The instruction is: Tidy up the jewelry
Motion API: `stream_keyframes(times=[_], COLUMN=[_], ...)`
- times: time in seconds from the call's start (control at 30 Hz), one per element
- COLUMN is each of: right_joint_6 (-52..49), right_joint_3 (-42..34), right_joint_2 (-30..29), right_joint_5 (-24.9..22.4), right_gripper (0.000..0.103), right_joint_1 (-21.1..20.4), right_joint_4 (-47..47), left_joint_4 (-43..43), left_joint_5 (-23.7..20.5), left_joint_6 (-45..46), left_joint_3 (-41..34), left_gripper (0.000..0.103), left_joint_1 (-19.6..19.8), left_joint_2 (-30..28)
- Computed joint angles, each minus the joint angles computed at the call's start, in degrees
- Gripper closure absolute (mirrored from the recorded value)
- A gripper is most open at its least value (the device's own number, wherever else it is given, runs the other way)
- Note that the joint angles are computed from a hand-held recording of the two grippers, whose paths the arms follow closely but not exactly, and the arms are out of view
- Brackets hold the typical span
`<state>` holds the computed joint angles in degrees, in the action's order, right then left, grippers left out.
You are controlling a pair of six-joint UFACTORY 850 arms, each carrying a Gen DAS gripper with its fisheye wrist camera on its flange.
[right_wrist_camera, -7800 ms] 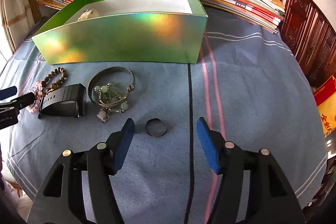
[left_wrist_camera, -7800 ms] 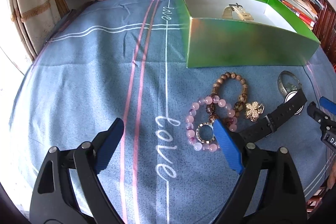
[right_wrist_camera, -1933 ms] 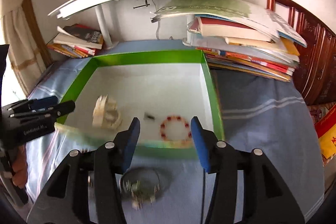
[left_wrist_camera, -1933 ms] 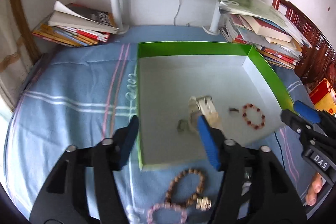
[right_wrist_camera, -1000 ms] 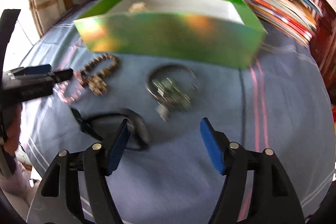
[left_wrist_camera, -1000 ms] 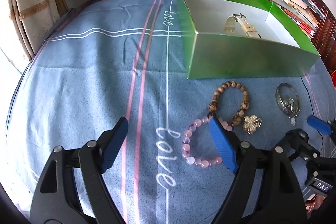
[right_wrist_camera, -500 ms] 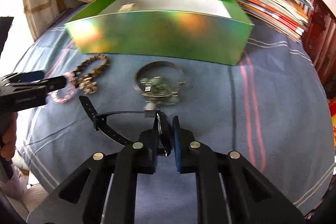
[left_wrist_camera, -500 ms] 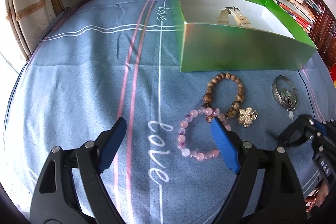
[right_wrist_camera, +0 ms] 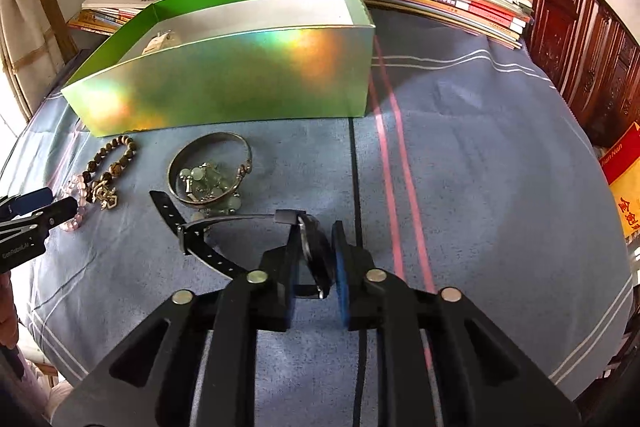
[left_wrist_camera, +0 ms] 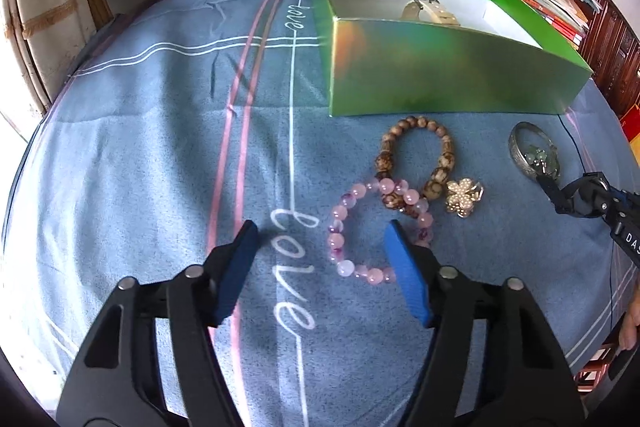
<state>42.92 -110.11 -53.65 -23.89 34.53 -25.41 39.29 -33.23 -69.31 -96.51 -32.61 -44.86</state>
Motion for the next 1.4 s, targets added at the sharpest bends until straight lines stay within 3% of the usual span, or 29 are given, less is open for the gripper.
stream_keyframes(times=[0.2,0.53,0.67,0.93,1.07,1.4], right_joint_6=[-5.55,-5.25,-7.09,-5.92,-5.97,-5.50], right_joint_3=[0.14,1.53,0.33,-1.04,-1.02,-0.57], right_joint_2=[0.28,1.44,0.41,-0.57,-0.57,-0.33], right_joint_5=[1.38,2.17,1.17,0.42,0.27,0.70], right_gripper=[0.079,0.079,0.079,0.067,0.065,0.062], right_joint_1=[-0.10,0.16,-0.16,0.18,0.45,0.62], right_joint_4=[5.68,5.08,7.35,5.38,4.91,4.62], left_joint_4=[0.45,1.00,2.80,5.14,4.69,5.71], left_joint_5=[0.52,0.11,0.90,2.29,2.06,1.34], left_joint_6=[-0.20,-0.71,-2.30,-3.33,-3.35,-5.00], left_joint_3=[0.11,-0.08,0.39,0.79,0.57,0.76], left_gripper=[0.039,0.039,0.046,0.065,0.064,0.046], left_joint_1=[-0.26,-0.75,-0.99,-1.75,-1.81,-1.52], left_joint_2=[0.00,-0.12,0.04,0.11,0.02,-0.05])
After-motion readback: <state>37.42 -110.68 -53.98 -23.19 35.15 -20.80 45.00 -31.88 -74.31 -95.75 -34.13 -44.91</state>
